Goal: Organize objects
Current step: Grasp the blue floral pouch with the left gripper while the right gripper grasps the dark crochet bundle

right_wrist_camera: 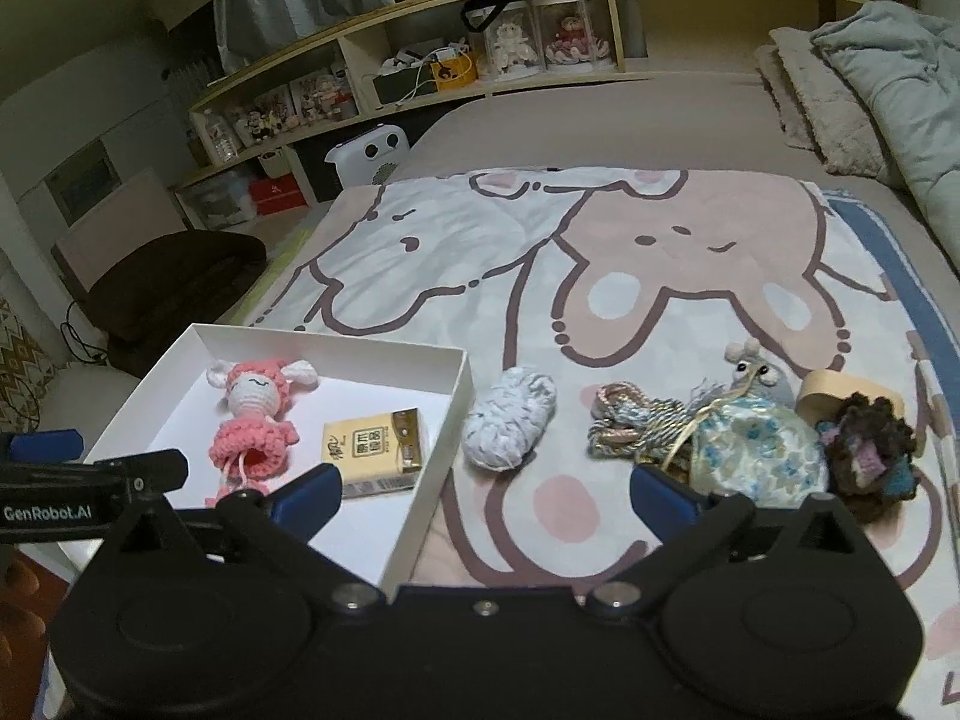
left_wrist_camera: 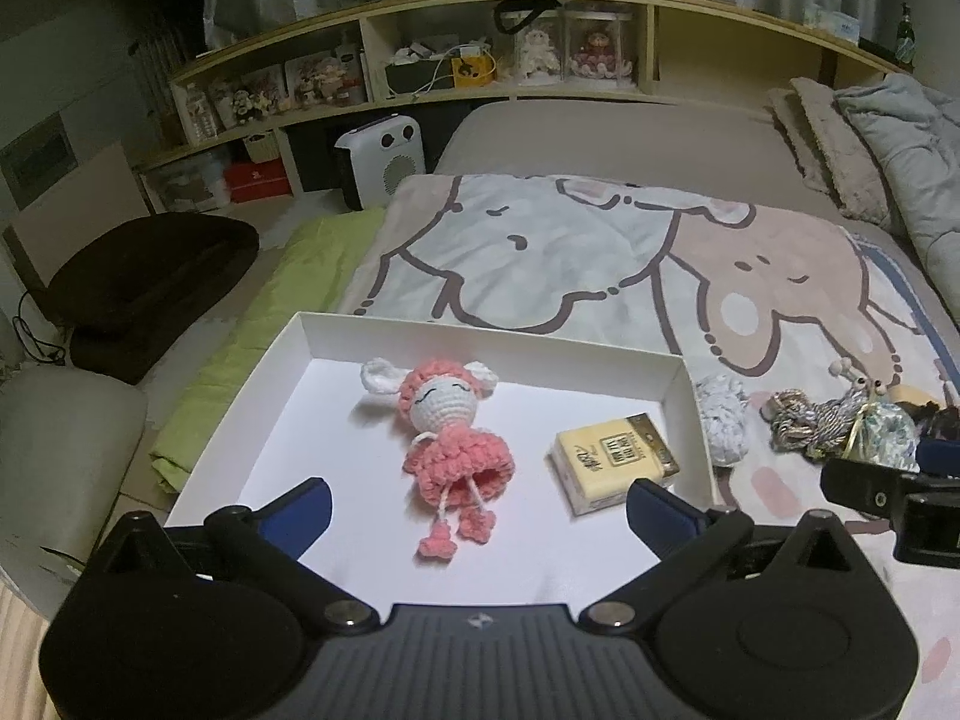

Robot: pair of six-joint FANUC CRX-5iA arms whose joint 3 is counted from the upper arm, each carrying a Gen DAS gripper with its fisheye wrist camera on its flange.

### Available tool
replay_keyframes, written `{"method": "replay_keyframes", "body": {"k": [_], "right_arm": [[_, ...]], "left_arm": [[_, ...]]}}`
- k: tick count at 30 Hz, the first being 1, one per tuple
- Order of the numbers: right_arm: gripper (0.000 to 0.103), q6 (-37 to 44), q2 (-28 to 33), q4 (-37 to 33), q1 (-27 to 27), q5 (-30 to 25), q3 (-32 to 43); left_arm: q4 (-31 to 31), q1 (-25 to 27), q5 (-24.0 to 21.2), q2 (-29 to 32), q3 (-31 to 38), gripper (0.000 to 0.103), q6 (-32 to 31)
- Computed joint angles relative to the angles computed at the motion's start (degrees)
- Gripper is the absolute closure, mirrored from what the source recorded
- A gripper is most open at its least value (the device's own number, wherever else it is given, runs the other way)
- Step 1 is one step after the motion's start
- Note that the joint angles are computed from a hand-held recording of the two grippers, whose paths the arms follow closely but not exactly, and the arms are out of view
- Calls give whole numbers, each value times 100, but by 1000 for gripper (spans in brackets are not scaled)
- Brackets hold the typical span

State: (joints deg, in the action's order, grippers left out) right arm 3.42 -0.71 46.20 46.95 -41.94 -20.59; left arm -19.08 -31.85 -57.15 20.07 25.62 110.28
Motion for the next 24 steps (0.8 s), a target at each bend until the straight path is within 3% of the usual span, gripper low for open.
{"method": "replay_keyframes", "body": {"k": [24], "right_arm": [[0, 133, -969, 69, -637, -661, -971]], "left_arm": [[56, -628, -41, 780, 900, 0, 292]]}}
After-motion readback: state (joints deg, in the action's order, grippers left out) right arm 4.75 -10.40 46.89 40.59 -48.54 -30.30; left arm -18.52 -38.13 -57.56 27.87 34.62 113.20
